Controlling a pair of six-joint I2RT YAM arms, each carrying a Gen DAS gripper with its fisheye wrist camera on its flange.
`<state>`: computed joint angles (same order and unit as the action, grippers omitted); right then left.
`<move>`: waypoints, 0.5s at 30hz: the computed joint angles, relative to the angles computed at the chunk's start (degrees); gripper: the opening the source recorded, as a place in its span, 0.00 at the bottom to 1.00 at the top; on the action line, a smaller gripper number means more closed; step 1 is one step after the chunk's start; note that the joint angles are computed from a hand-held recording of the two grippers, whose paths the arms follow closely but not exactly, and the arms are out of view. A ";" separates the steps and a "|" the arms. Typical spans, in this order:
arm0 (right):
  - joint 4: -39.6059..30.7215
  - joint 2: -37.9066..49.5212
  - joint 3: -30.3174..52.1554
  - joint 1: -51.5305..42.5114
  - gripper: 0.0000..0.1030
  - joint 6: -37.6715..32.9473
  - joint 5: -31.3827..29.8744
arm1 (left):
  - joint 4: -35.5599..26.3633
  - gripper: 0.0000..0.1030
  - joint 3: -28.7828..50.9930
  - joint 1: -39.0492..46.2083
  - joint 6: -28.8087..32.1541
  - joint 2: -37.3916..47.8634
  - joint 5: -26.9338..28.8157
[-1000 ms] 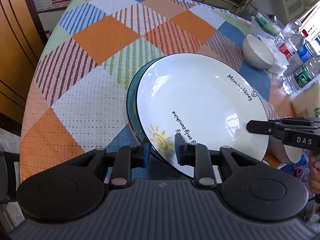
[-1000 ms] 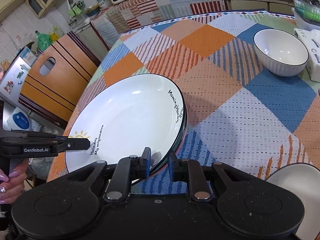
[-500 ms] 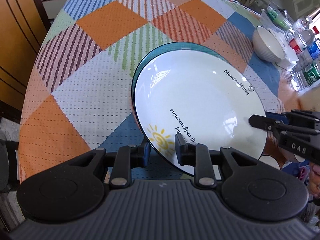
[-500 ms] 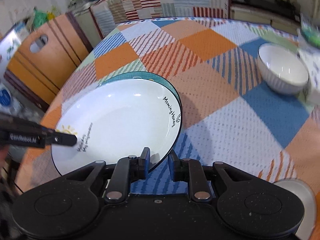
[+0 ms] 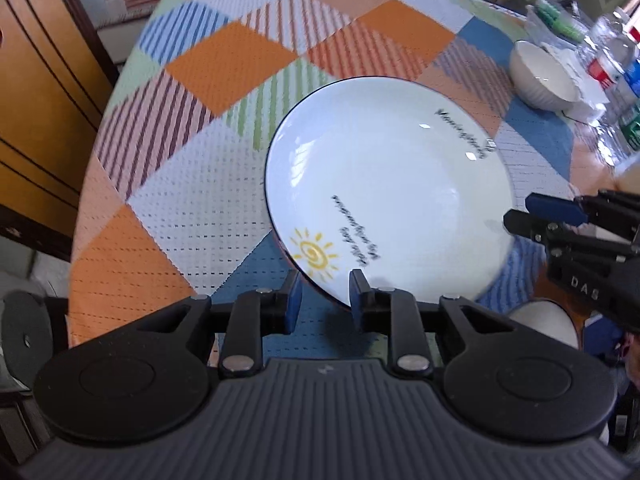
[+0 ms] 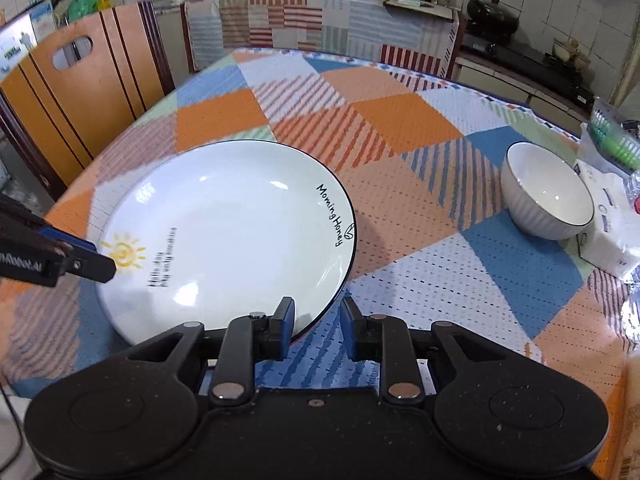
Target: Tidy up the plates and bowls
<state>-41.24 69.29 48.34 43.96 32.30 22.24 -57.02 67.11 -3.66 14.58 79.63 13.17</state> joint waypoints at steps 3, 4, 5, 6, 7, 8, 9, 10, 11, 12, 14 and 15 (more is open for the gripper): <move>-5.34 -1.22 2.59 2.47 0.28 1.89 2.46 | -2.83 0.23 0.62 -0.90 0.33 -3.66 0.31; -7.31 -1.64 3.39 3.34 0.28 2.50 3.38 | -4.16 0.23 1.10 -1.03 0.33 -4.67 0.59; -9.23 -2.34 4.17 4.32 0.28 3.36 4.19 | -5.42 0.23 1.65 -1.19 0.35 -5.66 0.87; -10.85 -3.31 4.77 5.05 0.28 4.16 4.55 | -6.42 0.24 2.11 -1.39 0.41 -6.62 0.97; -12.29 -4.30 5.34 5.57 0.29 4.90 4.68 | -7.62 0.25 2.81 -1.84 0.15 -7.62 0.85; -14.16 -5.33 6.07 6.41 0.31 6.02 4.96 | -8.89 0.25 3.64 -2.22 0.09 -8.46 0.84; -16.01 -6.24 6.80 7.25 0.32 7.02 5.32 | -10.26 0.25 4.61 -2.62 0.07 -9.22 0.95; -17.66 -6.97 7.56 7.92 0.33 7.50 5.68 | -11.42 0.25 5.44 -3.00 0.13 -10.09 1.25; -19.72 -7.80 8.52 8.99 0.33 7.87 6.22 | -12.59 0.26 6.39 -3.41 0.34 -10.97 1.51; -21.70 -8.62 9.45 10.05 0.33 7.97 6.76 | -13.80 0.27 7.54 -3.84 0.46 -11.57 1.74; -26.78 -10.23 11.87 12.83 0.40 9.58 8.26 | -16.53 0.29 10.10 -4.94 0.72 -12.60 1.87; -29.60 -10.97 13.20 14.56 0.42 10.84 9.37 | -17.65 0.30 11.40 -5.82 0.62 -13.03 1.37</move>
<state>-70.85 58.31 61.54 58.53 43.14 31.60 -74.67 78.51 -9.47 15.21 66.61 14.54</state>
